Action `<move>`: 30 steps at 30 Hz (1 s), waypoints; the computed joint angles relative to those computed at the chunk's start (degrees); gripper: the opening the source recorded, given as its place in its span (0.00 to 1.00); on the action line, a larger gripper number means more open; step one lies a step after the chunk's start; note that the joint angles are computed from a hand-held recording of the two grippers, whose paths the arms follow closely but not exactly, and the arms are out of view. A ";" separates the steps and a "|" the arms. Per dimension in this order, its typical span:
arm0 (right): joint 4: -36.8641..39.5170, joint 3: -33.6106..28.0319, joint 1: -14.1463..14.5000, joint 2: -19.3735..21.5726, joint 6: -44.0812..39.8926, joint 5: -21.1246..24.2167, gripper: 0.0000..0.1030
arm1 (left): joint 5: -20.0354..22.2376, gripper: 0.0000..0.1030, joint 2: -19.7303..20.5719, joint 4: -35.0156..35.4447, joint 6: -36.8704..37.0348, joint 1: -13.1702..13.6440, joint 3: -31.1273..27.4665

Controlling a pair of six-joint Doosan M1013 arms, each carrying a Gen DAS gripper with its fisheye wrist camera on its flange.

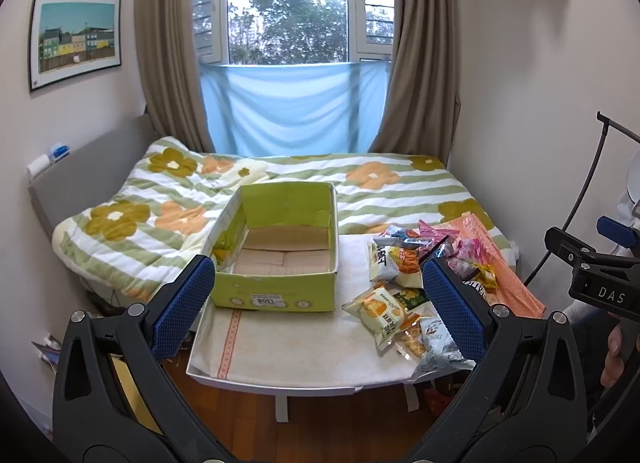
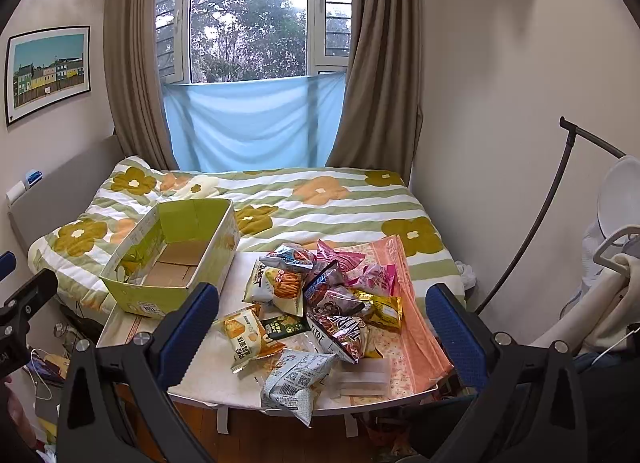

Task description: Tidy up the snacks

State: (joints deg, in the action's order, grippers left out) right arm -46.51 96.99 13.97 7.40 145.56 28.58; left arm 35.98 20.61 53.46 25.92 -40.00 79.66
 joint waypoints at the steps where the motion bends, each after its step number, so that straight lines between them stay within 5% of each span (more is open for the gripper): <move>1: 0.11 -0.01 0.04 0.00 -0.10 0.02 1.00 | -0.10 1.00 -0.07 -0.06 0.06 0.04 0.11; 30: 0.66 -0.08 0.07 0.17 -0.40 0.07 1.00 | -0.62 1.00 0.33 -2.37 2.66 0.35 -0.24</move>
